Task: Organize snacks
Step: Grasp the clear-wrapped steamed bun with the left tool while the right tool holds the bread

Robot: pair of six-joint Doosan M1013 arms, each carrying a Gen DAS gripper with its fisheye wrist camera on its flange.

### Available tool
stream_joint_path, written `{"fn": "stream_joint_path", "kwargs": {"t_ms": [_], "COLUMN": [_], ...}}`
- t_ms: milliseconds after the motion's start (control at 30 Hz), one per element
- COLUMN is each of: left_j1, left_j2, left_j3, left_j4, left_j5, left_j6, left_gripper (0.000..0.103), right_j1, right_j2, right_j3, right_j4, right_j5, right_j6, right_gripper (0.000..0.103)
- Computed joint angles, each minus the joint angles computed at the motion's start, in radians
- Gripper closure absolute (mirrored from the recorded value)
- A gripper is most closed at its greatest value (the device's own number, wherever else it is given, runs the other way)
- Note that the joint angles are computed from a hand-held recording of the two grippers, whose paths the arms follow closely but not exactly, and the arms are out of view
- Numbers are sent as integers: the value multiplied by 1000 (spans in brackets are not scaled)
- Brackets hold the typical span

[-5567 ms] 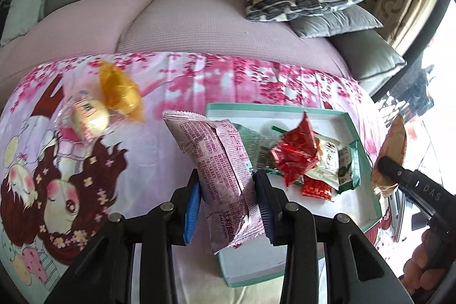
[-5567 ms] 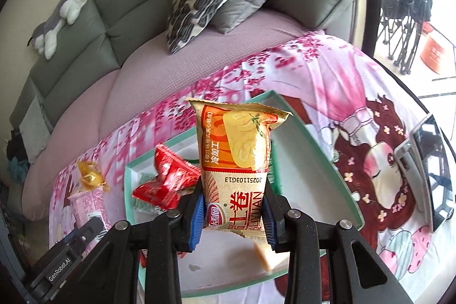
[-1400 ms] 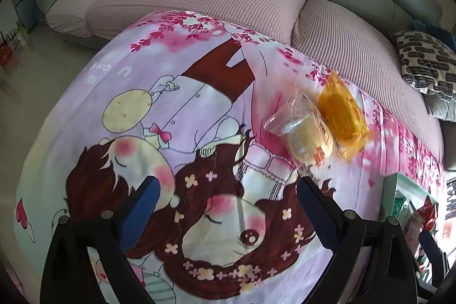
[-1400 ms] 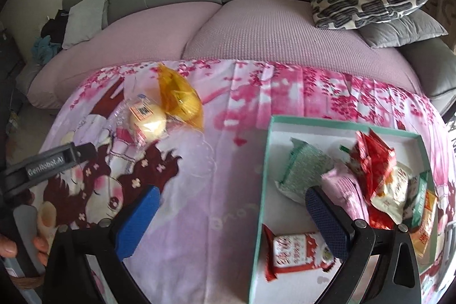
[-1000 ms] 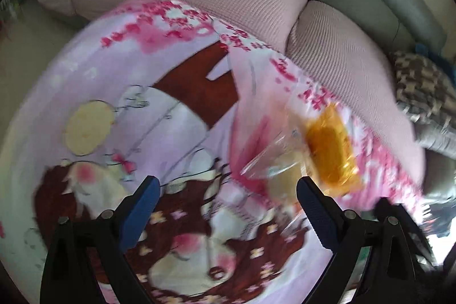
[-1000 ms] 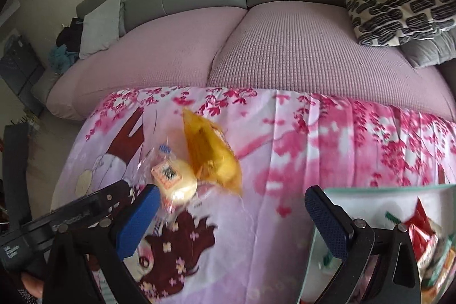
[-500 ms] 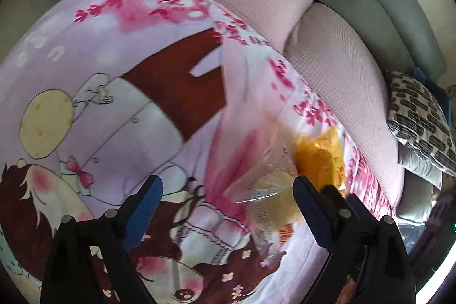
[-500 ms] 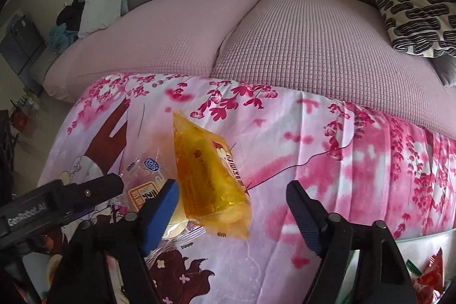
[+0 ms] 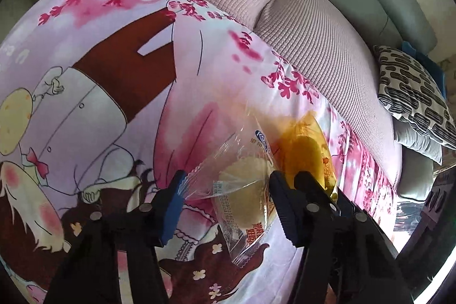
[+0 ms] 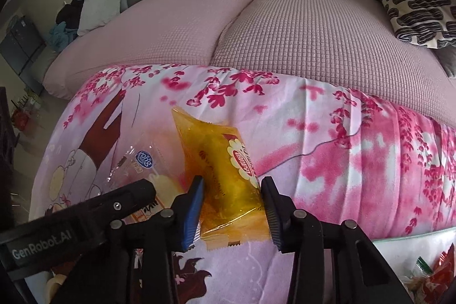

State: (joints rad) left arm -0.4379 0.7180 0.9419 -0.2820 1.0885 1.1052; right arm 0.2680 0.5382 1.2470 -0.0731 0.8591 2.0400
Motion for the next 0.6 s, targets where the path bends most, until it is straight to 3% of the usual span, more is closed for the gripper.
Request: {"fn": "stream_joint_path", "kwargs": {"t_ms": [200,500,600], "left_j1": [4,9,18], "left_j2": [-34,-74,-82], "left_j3": [56,134,148], "left_j4": [-43,-95,-107], "left_j5": [-69,-121,-108], "left_j6": [-1,28,24], "left_gripper": [62,63,63], "right_j1": [2,4,5], "right_j2": [-28,-85,-102], "right_j3": [37,112,136], "right_j4": [-21,5,18], "right_j5": [-5,-23,-22], "right_j6": [48,83,95], "right_gripper": [62,62,62]}}
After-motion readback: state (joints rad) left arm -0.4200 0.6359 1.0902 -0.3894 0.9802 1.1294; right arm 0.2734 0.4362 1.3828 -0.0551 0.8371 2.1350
